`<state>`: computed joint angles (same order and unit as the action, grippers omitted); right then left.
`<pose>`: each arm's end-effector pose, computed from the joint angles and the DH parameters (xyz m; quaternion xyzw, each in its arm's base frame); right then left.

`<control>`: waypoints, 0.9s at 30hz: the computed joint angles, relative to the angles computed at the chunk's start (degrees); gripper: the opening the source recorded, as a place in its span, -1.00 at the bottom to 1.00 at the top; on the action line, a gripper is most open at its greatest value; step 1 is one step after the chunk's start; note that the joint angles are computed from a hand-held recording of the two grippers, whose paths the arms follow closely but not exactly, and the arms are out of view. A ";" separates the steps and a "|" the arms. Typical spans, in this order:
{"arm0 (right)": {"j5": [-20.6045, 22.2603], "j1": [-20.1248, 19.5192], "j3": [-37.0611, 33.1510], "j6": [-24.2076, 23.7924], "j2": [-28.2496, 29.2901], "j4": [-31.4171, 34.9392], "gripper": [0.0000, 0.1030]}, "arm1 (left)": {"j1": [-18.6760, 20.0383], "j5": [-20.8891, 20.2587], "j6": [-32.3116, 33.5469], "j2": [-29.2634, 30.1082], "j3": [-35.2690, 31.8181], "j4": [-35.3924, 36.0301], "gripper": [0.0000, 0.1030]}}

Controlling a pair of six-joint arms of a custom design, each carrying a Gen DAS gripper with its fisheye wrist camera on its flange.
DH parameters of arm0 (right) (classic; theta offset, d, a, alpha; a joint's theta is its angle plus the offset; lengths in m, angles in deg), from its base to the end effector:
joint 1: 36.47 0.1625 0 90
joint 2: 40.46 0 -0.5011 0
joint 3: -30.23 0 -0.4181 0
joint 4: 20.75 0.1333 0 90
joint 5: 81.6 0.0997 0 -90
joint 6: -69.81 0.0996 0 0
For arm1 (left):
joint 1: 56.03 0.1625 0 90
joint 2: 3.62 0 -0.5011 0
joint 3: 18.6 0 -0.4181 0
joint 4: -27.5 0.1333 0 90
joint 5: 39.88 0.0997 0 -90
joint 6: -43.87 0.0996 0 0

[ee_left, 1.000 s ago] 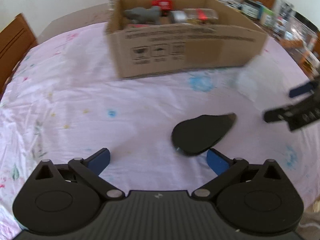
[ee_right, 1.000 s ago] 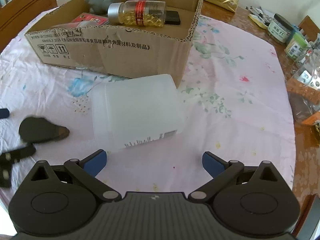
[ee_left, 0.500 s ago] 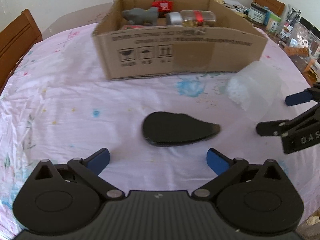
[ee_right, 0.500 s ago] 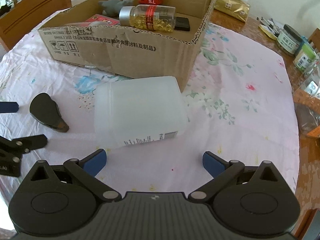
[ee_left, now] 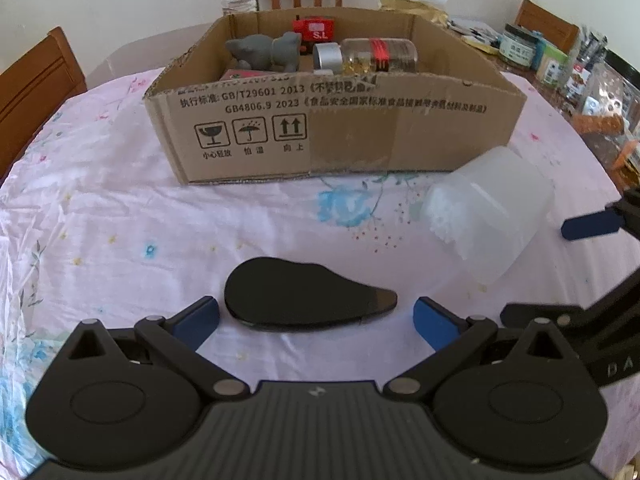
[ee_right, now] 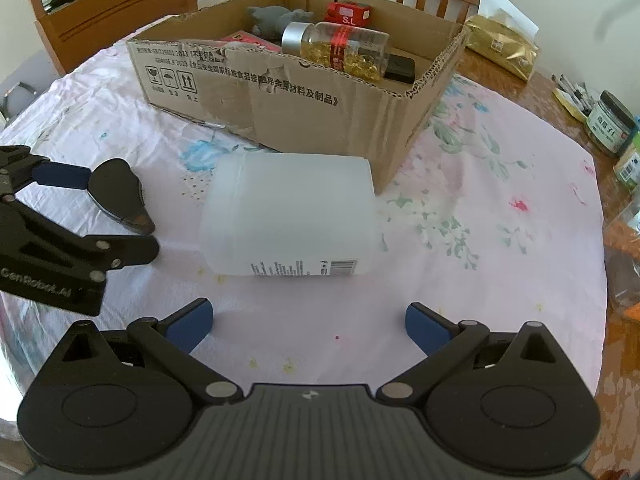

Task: Organize rigid objects
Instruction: 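Move the right tool to the white plastic bottle while the left tool approaches the black eyeglass case, then close the right tool on the white bottle while the left tool grasps the black case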

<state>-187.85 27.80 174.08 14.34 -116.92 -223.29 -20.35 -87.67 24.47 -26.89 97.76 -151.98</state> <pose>-0.0857 -0.4207 0.2670 0.1821 -0.8974 0.2036 0.3464 -0.3159 -0.4733 -0.1369 0.2906 0.8861 -0.1924 0.3056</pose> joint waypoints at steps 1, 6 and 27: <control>0.09 -0.04 0.05 -0.07 -0.04 -0.03 1.00 | -0.08 0.19 -0.08 0.17 -0.07 -0.24 0.99; 0.67 -0.36 0.12 -0.69 -0.24 0.15 1.00 | 0.21 -0.13 2.38 0.71 -0.19 -2.48 0.99; -3.90 3.69 -4.64 2.37 2.77 4.63 1.00 | 2.18 1.58 3.15 -2.48 2.88 -3.97 0.77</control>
